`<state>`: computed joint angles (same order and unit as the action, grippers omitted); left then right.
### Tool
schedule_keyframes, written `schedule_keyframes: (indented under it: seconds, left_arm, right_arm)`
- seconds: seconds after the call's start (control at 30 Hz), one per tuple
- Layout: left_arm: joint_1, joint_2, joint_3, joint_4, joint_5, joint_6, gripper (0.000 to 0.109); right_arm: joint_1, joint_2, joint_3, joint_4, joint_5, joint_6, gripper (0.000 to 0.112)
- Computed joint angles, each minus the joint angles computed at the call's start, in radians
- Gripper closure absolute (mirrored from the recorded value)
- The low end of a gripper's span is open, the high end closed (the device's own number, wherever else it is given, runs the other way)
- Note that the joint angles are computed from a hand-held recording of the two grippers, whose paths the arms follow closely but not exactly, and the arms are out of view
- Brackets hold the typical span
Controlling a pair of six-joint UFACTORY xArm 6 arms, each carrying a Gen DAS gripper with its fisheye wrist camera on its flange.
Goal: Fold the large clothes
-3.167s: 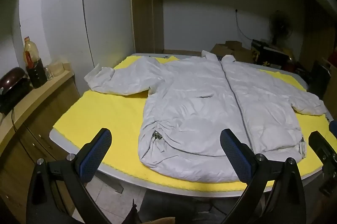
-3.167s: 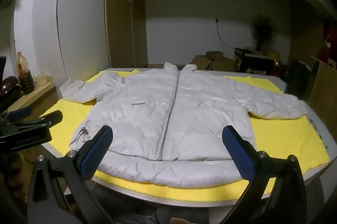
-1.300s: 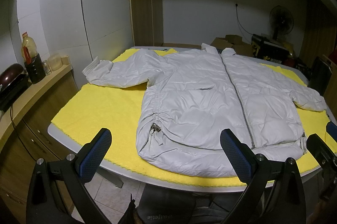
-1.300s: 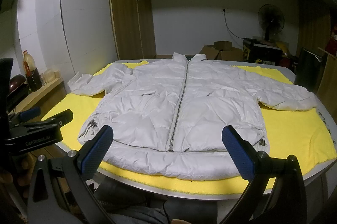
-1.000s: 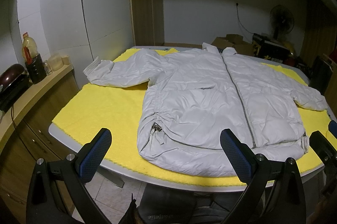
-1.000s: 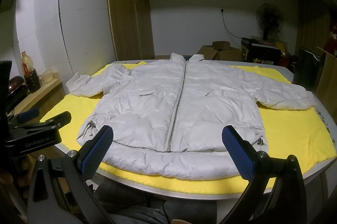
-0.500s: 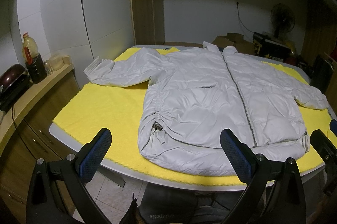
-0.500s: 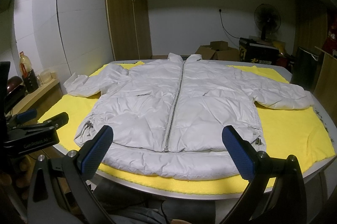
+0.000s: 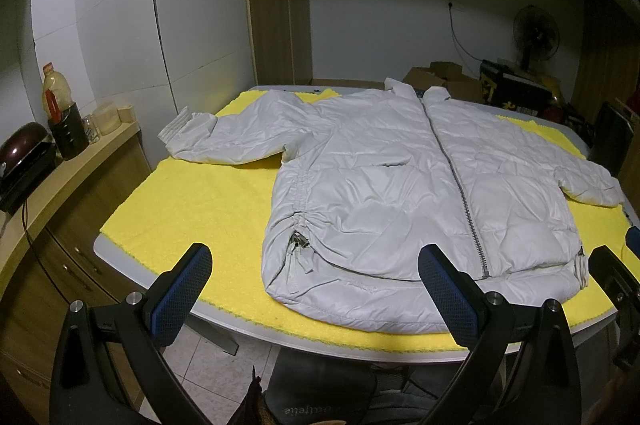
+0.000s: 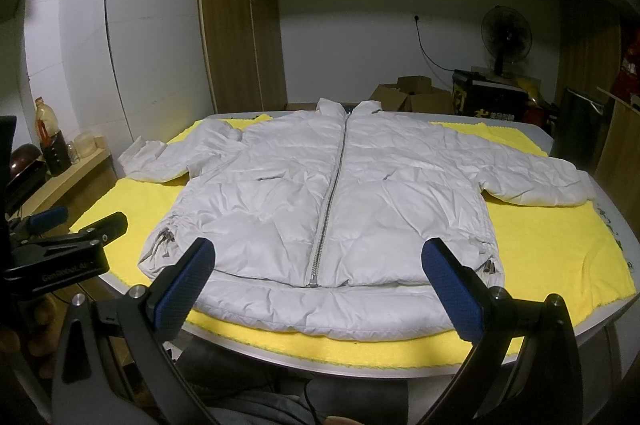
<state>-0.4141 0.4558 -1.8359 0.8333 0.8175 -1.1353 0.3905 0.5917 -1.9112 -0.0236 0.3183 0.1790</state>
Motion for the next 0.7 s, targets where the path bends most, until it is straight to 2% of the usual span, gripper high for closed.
schedule_keyframes:
  seconds: [0.7]
  left_arm:
    - [-0.001, -0.001, 0.001, -0.003, 0.004, 0.001, 0.006]
  right_arm:
    - [0.0, 0.001, -0.005, -0.012, 0.007, 0.01, 0.01]
